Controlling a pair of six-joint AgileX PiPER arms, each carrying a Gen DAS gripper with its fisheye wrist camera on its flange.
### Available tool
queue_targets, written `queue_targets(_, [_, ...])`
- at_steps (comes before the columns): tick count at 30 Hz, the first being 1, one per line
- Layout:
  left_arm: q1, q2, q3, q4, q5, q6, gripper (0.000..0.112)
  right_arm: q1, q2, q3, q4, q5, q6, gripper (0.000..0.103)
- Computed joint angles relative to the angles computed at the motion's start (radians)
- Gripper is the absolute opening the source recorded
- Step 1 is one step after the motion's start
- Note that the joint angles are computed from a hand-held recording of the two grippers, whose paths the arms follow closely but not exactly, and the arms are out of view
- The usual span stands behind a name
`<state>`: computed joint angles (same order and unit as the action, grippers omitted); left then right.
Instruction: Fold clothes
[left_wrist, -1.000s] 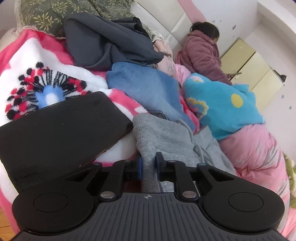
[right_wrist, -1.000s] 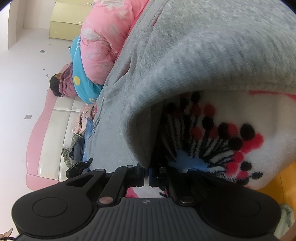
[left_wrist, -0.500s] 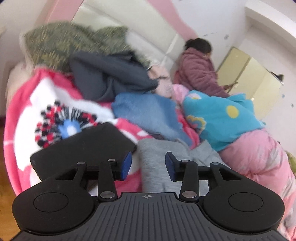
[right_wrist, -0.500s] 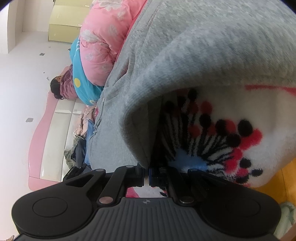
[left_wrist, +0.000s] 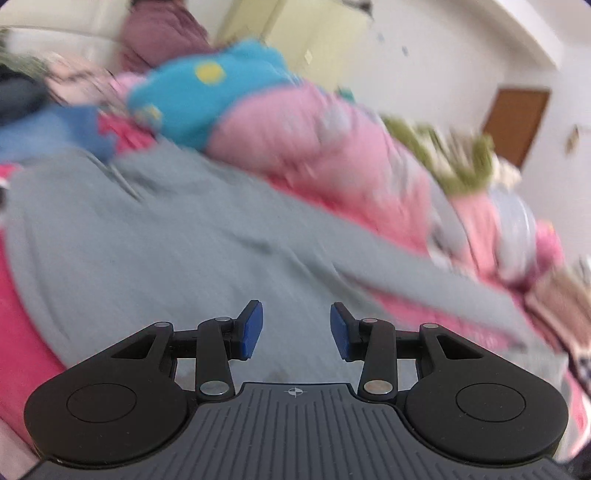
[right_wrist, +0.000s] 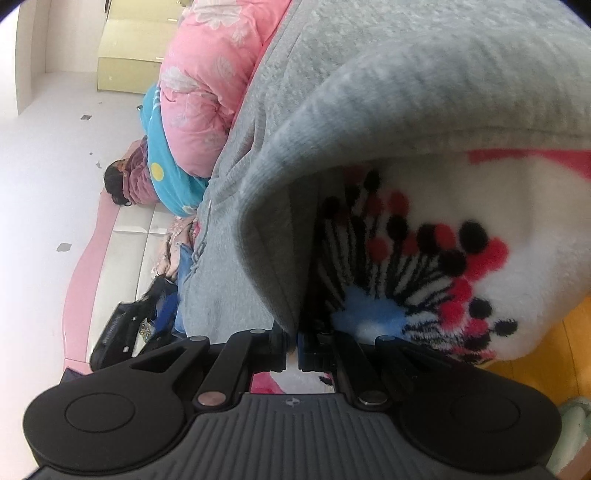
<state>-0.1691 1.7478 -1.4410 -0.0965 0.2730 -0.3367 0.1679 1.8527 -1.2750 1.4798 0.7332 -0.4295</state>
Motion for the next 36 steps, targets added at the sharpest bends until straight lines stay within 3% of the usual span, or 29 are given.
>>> queue_targets(4, [-0.029,0.04,-0.034,0.049,0.048,-0.041,0.04,-0.019,-0.027,0.001,-0.066,0.019,0.014,0.015])
queue_targets(6, [-0.04,0.051,-0.049,0.092,0.063,-0.073,0.04,-0.036,-0.053,0.012,-0.104,0.031,0.014,0.028])
queue_targets(9, [-0.062,0.061,-0.075,0.166,0.078,-0.125,0.04,-0.063,-0.096,0.038,-0.171,0.054,0.02,0.036])
queue_targets(14, [-0.09,0.115,-0.164,0.15,0.114,-0.071,0.04,-0.135,-0.17,0.055,-0.283,0.15,0.04,0.036])
queue_targets(19, [-0.107,0.181,-0.25,0.071,0.173,0.02,0.04,-0.317,-0.298,0.123,-0.201,0.265,-0.162,0.036])
queue_targets(21, [-0.116,0.197,-0.268,0.078,0.184,0.03,0.04,-0.385,-0.352,0.135,-0.173,0.227,-0.221,0.042])
queue_targets(25, [-0.124,0.209,-0.269,0.117,0.177,0.015,0.041,-0.444,-0.391,0.11,-0.291,0.014,-0.158,0.054])
queue_targets(31, [-0.133,0.223,-0.278,0.16,0.172,-0.016,0.043,-0.455,-0.293,0.067,-0.476,-0.24,0.03,0.055])
queue_targets(36, [-0.133,0.228,-0.281,0.135,0.167,0.017,0.054,-0.482,-0.172,0.01,-0.427,-0.202,0.004,0.056])
